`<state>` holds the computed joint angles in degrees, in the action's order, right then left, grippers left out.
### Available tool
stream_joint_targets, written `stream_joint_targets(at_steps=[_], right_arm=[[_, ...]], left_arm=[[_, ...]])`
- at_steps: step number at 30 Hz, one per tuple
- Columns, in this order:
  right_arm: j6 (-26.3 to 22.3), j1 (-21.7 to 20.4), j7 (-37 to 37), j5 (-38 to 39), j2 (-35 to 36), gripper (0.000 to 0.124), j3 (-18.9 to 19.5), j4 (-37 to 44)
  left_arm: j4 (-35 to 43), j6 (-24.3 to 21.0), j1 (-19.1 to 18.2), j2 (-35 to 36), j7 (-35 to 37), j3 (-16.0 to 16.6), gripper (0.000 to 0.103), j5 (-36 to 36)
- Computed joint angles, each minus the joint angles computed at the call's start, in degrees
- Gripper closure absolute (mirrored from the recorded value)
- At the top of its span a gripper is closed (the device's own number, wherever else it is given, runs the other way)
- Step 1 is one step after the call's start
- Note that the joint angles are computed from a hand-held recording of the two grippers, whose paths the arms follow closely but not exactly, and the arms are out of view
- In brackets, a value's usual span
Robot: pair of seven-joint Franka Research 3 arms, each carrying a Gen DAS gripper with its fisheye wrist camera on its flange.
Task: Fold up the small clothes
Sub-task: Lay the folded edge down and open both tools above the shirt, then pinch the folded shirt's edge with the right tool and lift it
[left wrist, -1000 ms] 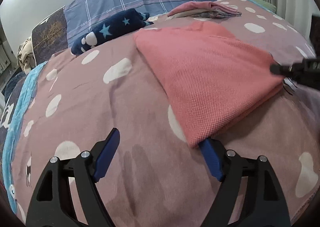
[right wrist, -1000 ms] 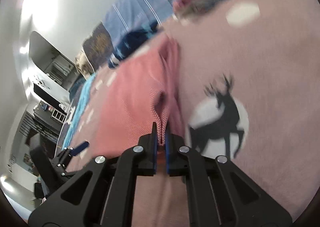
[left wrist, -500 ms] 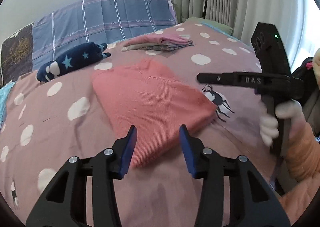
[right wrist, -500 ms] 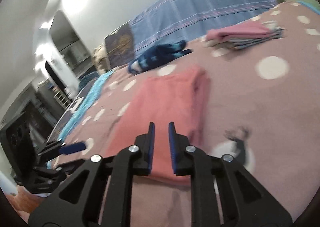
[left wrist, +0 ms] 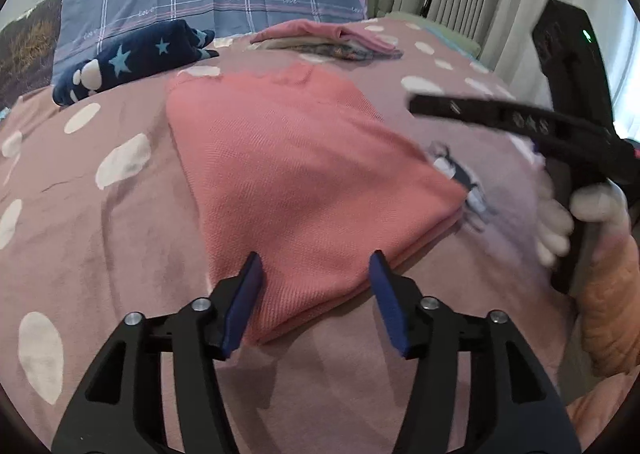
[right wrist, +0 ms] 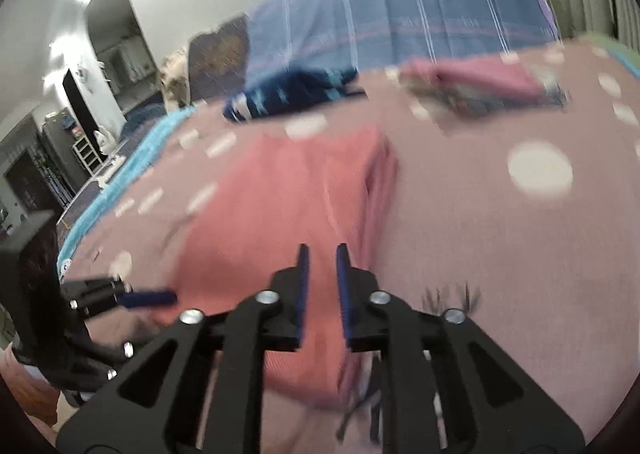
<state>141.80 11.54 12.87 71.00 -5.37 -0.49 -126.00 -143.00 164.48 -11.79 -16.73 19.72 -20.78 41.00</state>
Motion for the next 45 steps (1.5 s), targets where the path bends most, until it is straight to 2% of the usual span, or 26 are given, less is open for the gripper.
stream_joint_targets(at_steps=[3,5,6,7,8,9,10,12,13,16,17,21,22,23,25,28,32,33,35,38,42,45], right_arm=[[-2.9,0.2,-0.6,0.4,2.4,0.1,0.2,4.1],[-9.0,-0.5,4.8,-2.4,7.5,0.1,0.3,9.9],[-10.0,-2.1,8.3,-4.4,10.1,0.1,2.1,12.6],[-7.8,-1.6,11.2,-6.6,11.5,0.104,2.7,13.7],[-2.4,0.9,15.8,-12.1,13.9,0.109,1.8,15.3],[2.9,1.3,19.0,-16.3,15.5,0.124,2.7,15.8],[5.1,1.6,20.1,-17.9,17.3,0.124,2.7,16.9],[2.1,-1.4,20.9,-14.9,18.7,0.124,4.5,18.5],[2.0,-2.0,21.0,-14.5,18.3,0.124,4.9,18.2],[6.8,-1.8,18.9,-15.0,14.7,0.106,5.5,14.2],[5.7,-2.3,17.3,-14.0,13.2,0.105,5.5,12.9],[-3.2,-3.9,13.6,-11.1,8.9,0.105,3.7,9.8],[-6.6,-4.2,12.9,-10.5,7.8,0.104,3.1,9.2],[-10.9,-4.5,12.5,-10.6,6.6,0.104,2.4,8.5],[-12.7,-4.0,12.1,-11.8,4.7,0.104,1.8,7.0],[-9.2,-2.5,9.7,-13.5,1.6,0.1,1.7,3.1],[-3.0,-0.6,11.2,-18.3,1.7,0.098,2.1,-0.3],[-1.0,0.0,8.5,-16.1,1.2,0.098,2.1,-1.7],[1.6,0.9,6.1,-15.3,-0.2,0.094,2.1,-3.4],[0.0,1.4,5.7,-15.4,-0.9,0.081,1.3,-3.7],[0.0,1.8,6.1,-15.0,-1.9,0.081,0.8,-4.0],[-1.2,1.4,6.5,-13.0,-1.8,0.081,-0.1,-3.0]], left_arm=[[0.7,0.3,0.5,2.1,-0.6,-0.6,0.033,1.6],[1.6,-1.0,0.9,3.0,-2.3,-1.7,0.026,4.6],[2.4,-2.8,0.3,3.5,-1.9,-1.9,0.024,5.3],[3.1,-4.0,-0.3,4.0,-1.4,-1.8,0.022,5.8],[3.8,-5.8,-0.9,4.5,-1.3,-1.9,0.021,6.5],[4.6,-7.5,-1.5,5.2,-1.1,-2.0,0.021,7.3],[5.0,-8.5,-2.2,5.5,-0.9,-1.7,0.02,7.7],[5.0,-9.0,-3.3,5.5,-0.8,-0.8,0.019,7.9],[4.7,-8.5,-3.6,5.3,-0.9,-0.3,0.019,7.9],[3.7,-6.6,-3.9,4.4,-1.1,0.7,0.019,7.8],[3.2,-6.0,-4.0,3.7,-1.2,0.9,0.019,7.7],[0.8,-2.5,-3.7,1.1,-1.5,1.6,0.021,5.2],[0.4,-1.9,-3.5,0.4,-1.3,1.8,0.025,4.1],[-0.3,-2.0,-3.2,-1.0,-1.4,1.8,0.028,3.3],[-0.3,-4.5,-1.3,-3.4,-3.2,-0.6,0.032,5.1],[0.0,-8.3,0.3,-5.5,-4.9,-2.3,0.032,7.2],[0.4,-12.1,-0.9,-3.0,-3.1,-0.5,0.032,3.0],[0.4,-13.0,-1.7,-1.6,-1.7,0.2,0.032,0.8],[-0.8,-10.9,-1.0,-1.6,-4.9,-0.2,0.031,2.7],[-1.3,-10.2,-1.4,-2.3,-4.5,0.5,0.031,2.1],[-1.5,-10.5,-1.8,-2.9,-4.0,0.6,0.031,1.2],[-2.0,-8.9,-1.8,-3.7,-3.7,1.2,0.031,0.1]])
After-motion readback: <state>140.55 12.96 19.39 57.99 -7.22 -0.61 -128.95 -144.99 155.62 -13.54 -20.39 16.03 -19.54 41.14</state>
